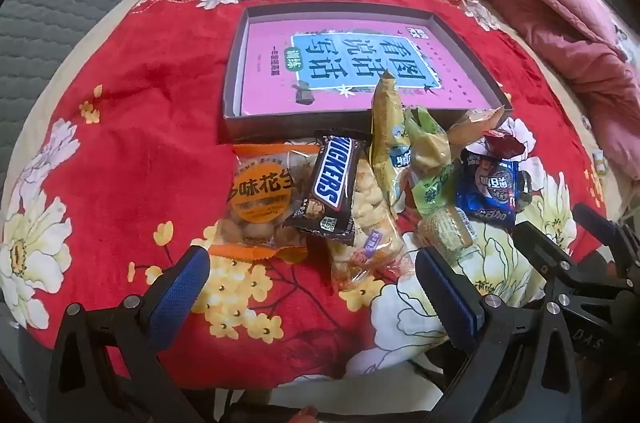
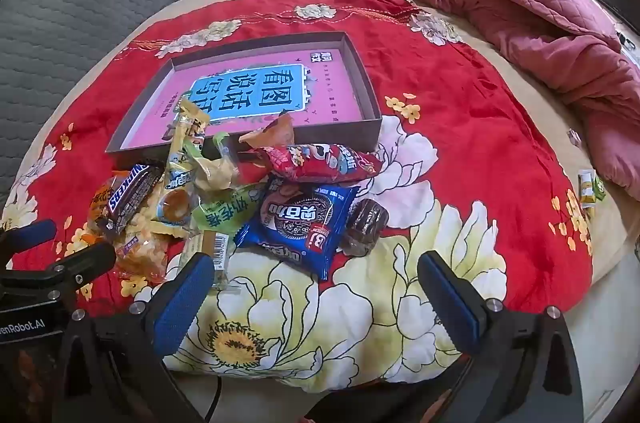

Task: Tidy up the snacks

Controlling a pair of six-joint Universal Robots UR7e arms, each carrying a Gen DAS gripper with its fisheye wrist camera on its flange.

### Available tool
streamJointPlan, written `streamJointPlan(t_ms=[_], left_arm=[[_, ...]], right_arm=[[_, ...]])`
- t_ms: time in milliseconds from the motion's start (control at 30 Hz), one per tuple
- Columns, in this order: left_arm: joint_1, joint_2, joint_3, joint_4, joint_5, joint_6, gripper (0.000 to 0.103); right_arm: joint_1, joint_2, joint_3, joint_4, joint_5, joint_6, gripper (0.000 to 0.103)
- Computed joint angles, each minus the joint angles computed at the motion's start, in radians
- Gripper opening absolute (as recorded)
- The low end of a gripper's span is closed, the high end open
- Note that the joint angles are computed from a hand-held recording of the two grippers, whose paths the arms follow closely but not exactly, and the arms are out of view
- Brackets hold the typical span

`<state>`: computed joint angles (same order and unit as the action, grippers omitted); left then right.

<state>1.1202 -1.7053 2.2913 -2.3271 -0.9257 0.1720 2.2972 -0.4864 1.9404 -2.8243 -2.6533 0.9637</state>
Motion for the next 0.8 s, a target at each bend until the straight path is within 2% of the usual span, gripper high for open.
streamJointPlan(t_ms=[433,800], left_arm=[[0.008,0.007,-0.006,0.01,0.0,-0.006,0.102],[0.009,0.006,-0.009,0.012,-0.001,-0.001,0.102]], right_arm=[[-0.007,-0.002,0.016,-0.027,0.003,-0.013,0.102],[-0.003,-0.002,0.005,-0.005,0.004,0.002,0.102]])
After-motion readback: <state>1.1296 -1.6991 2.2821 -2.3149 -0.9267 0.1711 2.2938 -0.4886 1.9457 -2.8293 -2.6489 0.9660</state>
